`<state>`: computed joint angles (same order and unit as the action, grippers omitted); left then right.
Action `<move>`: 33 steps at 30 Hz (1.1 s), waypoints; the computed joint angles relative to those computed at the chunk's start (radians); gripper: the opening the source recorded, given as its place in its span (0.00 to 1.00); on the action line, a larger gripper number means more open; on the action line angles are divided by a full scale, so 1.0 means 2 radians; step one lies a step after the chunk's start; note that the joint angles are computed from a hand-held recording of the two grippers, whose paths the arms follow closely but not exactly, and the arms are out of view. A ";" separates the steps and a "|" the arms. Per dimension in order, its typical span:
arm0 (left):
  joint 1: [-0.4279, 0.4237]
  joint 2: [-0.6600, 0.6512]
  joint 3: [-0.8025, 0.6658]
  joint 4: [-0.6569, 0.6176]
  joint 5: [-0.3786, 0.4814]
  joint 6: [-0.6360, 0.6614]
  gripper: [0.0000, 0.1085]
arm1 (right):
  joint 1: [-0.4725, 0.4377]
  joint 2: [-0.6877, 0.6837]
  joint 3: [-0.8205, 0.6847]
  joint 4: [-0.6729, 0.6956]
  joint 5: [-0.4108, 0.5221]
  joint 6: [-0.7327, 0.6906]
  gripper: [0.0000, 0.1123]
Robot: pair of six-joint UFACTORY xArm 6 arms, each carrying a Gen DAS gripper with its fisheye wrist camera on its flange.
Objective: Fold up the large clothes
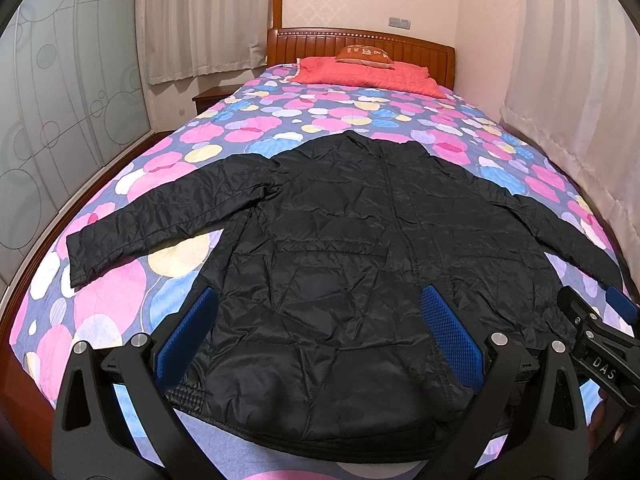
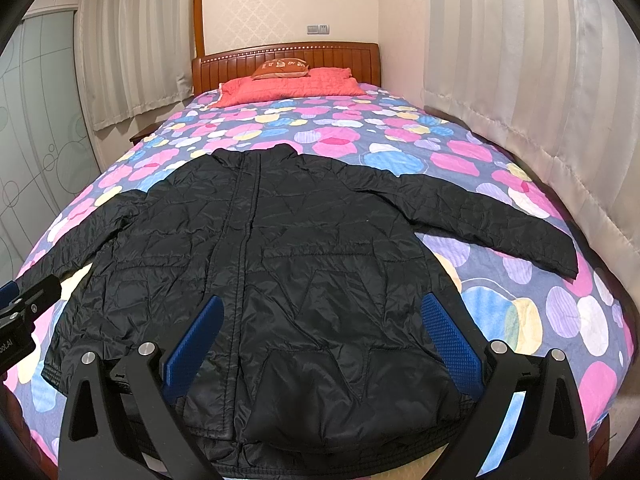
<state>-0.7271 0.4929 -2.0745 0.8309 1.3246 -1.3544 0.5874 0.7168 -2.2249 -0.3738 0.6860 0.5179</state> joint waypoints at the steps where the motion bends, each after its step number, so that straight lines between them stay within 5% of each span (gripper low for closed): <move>1: 0.000 0.000 -0.001 0.000 -0.001 0.000 0.93 | 0.000 0.000 0.000 0.000 0.000 0.000 0.88; 20: 0.002 -0.006 0.009 -0.001 -0.004 -0.001 0.93 | 0.000 -0.001 0.004 0.000 -0.002 0.000 0.88; 33: 0.052 -0.051 0.104 -0.058 -0.067 -0.039 0.93 | -0.026 0.056 -0.066 0.086 0.015 -0.028 0.88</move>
<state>-0.6236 0.3906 -1.8668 0.7151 1.1915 -1.4328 0.5359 0.8296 -2.3571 -0.2013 0.7153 0.4616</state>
